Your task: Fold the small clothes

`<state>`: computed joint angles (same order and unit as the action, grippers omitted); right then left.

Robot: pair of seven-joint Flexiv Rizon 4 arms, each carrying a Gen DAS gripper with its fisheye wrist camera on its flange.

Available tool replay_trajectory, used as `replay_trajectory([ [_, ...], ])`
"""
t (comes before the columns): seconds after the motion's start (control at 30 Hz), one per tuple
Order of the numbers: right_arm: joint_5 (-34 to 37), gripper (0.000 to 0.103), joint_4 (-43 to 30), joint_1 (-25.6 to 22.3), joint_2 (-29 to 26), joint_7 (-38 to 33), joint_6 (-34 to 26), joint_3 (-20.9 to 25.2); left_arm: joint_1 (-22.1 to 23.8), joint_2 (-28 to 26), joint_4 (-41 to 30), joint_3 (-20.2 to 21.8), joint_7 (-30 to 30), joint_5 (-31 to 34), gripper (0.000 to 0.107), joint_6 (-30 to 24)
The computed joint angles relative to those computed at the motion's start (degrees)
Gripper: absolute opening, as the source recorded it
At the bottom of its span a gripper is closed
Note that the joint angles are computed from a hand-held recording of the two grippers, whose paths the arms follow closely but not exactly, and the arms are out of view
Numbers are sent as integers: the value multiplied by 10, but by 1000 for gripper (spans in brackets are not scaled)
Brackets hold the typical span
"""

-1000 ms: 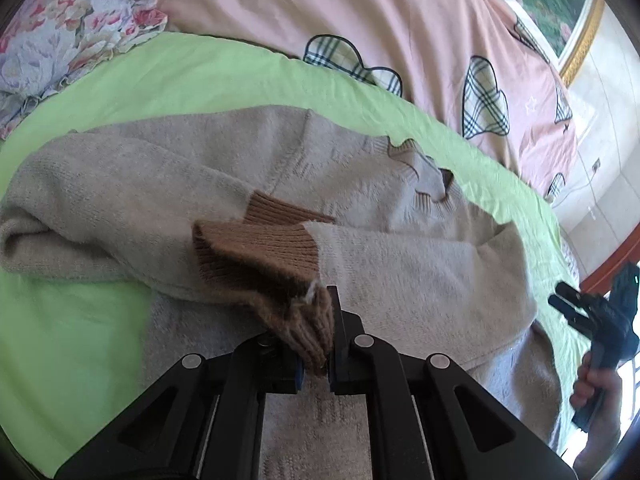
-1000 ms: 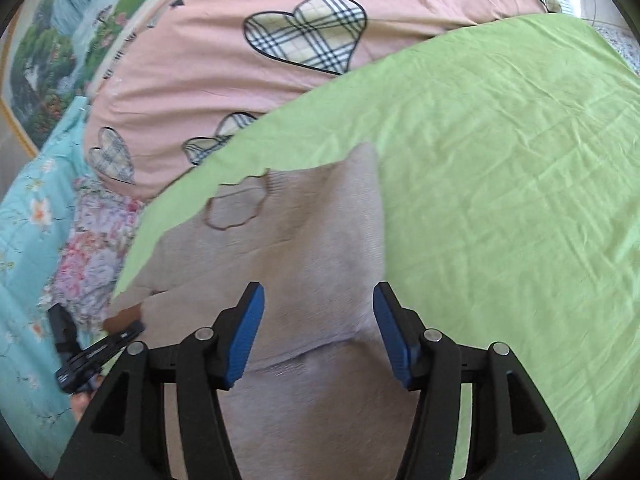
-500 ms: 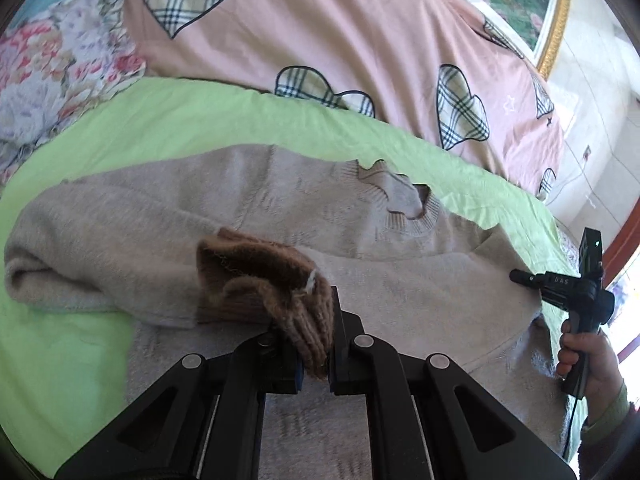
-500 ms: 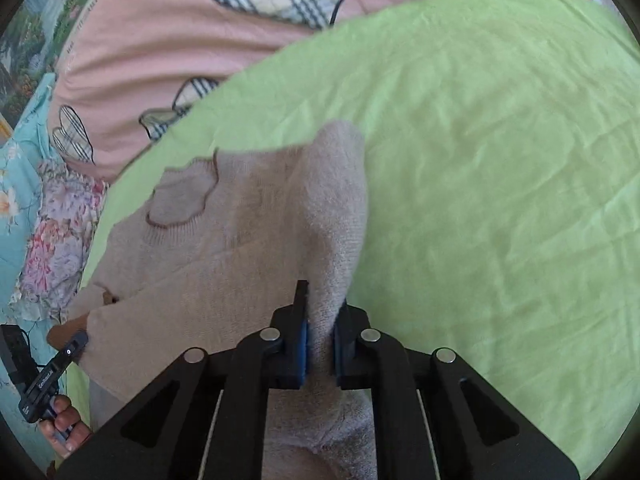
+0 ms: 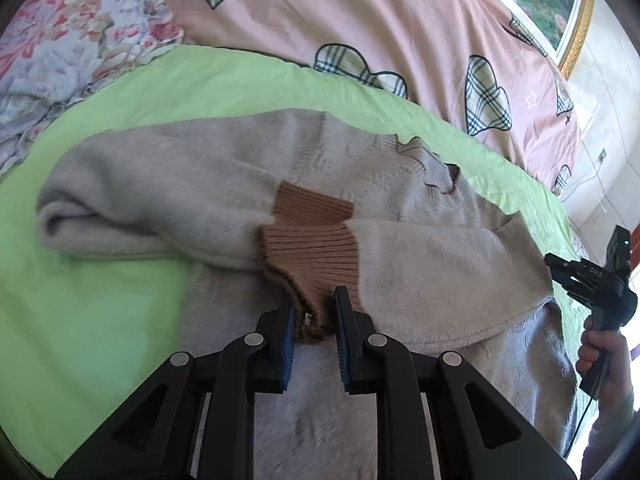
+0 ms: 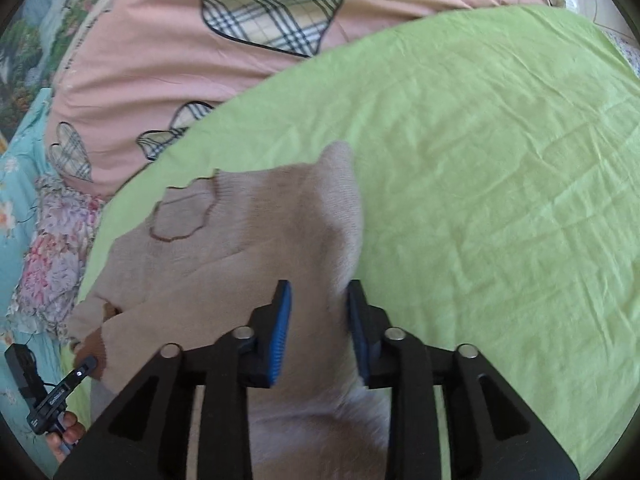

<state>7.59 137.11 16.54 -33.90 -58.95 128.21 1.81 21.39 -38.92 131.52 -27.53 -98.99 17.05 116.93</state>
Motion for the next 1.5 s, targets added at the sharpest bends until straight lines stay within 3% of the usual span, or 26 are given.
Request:
replay_trajectory([
  [0.17,-25,47,26,0,4,6,44,44,41,11,22,-16,-15,12,18,5],
  [0.37,-40,47,41,35,3,13,64,67,68,15,3,-40,-20,-3,45,-41],
  [0.6,-59,51,40,53,-4,19,52,71,110,-37,-43,-103,-4,-57,52,-102],
  [0.67,-67,51,40,48,-9,24,51,73,100,-39,-54,-97,3,-75,46,-107],
  [0.7,-74,51,40,42,-12,28,52,75,94,-39,-59,-93,8,-80,28,-103],
  [0.73,-80,51,40,36,-16,32,53,77,91,-39,-65,-91,13,-83,17,-102],
  [0.77,-82,51,40,35,-17,35,53,77,91,-38,-67,-92,16,-85,14,-100],
  [0.97,-90,51,42,27,-29,48,61,77,91,-26,-71,-98,1,-71,8,-49],
  [1.17,-90,51,52,27,-28,51,81,77,131,-28,-70,-178,-35,-7,8,-20],
  [1.33,-77,51,66,27,-23,52,102,75,163,-92,-79,-282,-50,60,8,-9],
  [1.4,-72,51,71,27,-23,54,108,74,148,-112,-86,-293,-41,66,8,-21],
  [1.5,-70,51,77,24,-25,58,118,75,94,-112,-97,-263,-28,40,8,-40],
])
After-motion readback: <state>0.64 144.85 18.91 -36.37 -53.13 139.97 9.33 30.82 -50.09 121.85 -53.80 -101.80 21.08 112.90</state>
